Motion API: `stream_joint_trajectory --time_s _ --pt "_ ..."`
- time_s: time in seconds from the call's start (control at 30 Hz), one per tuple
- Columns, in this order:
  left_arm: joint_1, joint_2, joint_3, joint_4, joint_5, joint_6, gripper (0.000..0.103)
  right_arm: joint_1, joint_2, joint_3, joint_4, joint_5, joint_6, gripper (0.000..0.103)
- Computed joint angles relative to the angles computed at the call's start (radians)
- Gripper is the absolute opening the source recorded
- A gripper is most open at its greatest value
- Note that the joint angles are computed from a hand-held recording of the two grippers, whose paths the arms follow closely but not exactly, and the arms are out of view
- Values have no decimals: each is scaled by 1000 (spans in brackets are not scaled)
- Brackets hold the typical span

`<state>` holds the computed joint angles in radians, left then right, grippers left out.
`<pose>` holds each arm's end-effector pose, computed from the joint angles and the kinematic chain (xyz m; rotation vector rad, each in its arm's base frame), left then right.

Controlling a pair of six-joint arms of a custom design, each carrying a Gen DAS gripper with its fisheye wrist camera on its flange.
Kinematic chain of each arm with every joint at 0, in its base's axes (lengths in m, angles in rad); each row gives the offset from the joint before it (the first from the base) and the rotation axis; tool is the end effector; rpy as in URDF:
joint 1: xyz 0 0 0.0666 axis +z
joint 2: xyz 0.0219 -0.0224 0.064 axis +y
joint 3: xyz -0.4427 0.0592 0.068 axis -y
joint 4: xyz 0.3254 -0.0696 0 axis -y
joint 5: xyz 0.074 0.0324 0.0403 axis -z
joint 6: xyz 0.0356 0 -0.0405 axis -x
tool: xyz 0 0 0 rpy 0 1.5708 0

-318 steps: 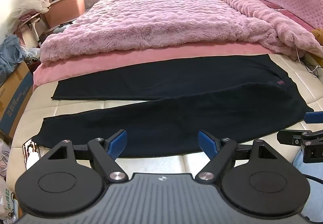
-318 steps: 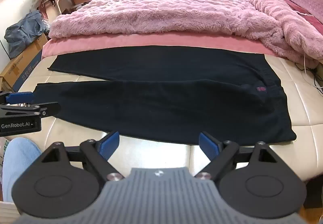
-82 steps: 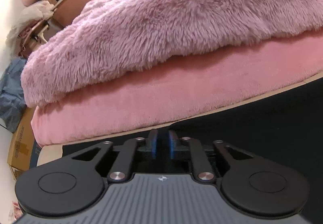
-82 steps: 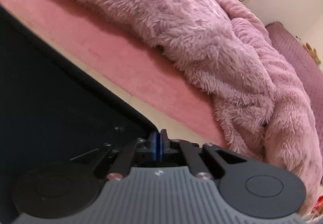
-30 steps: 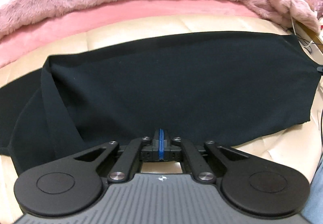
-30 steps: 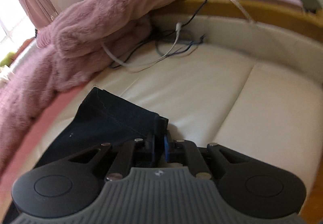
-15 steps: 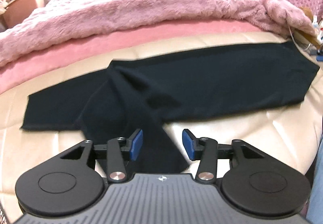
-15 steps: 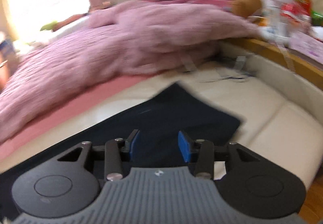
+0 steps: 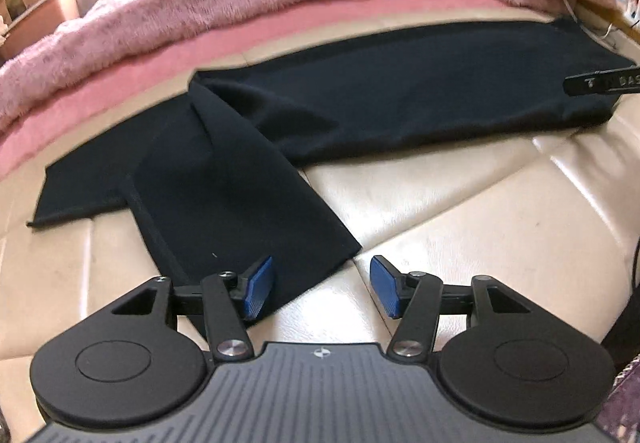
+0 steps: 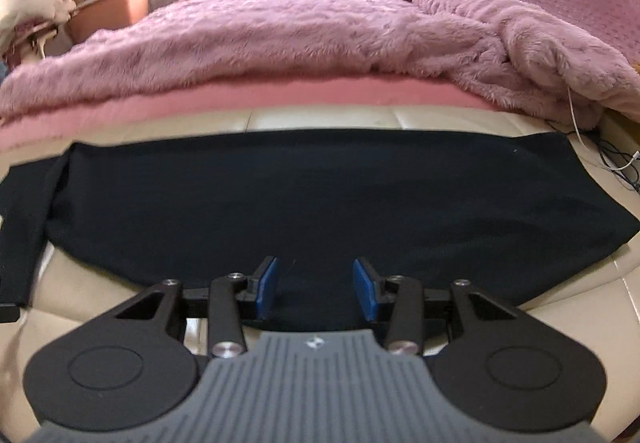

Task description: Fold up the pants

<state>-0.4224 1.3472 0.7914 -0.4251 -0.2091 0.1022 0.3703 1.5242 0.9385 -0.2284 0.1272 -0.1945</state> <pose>0.3010 -0.1276 0.3151 0.3224 2.5002 0.0569 0.3889 0.1457 0.3165 -0.1488 2.3749 0.1180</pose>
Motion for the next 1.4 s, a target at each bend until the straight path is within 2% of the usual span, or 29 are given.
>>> stream_joint_trajectory --time_s 0.07,0.1,0.13,0.17,0.2,0.23,0.33,0.43,0.57,0.7,0.93,1.13,1.27,1.4 --pt "-8 2 -10 27 -19 20 67 10 5 -1 -11 8 -2 39" --pt "-6 3 -10 29 -16 25 62 9 11 2 -18 9 -1 39" --pt "4 0 -12 35 11 28 45 6 17 7 -23 9 -1 39" --pt "12 -2 -12 40 27 33 33 6 18 9 -26 11 -4 39" --pt "11 0 -7 32 7 39 5 7 28 15 -28 13 -7 39" --pt "10 1 -3 21 -15 41 1 5 33 18 -29 13 -8 39" --pt "61 -36 -3 25 21 82 1 -3 30 14 -28 8 3 39" --pt "115 -80 21 13 29 72 1 -5 31 11 -21 10 22 39" --pt "254 -114 98 -34 109 56 1 -15 31 13 -14 28 35 39" --pt "396 -91 197 -78 200 22 1 -31 46 33 -7 37 46 39" --pt "585 54 410 -194 299 -11 1 -58 96 101 -6 52 81 39" --pt "669 208 546 -293 263 -71 1 -75 144 158 -14 69 91 39" --pt "713 301 610 -377 249 -66 1 -84 173 181 -38 82 93 39" --pt "737 349 625 -397 237 -81 1 -90 195 193 -58 92 85 38"
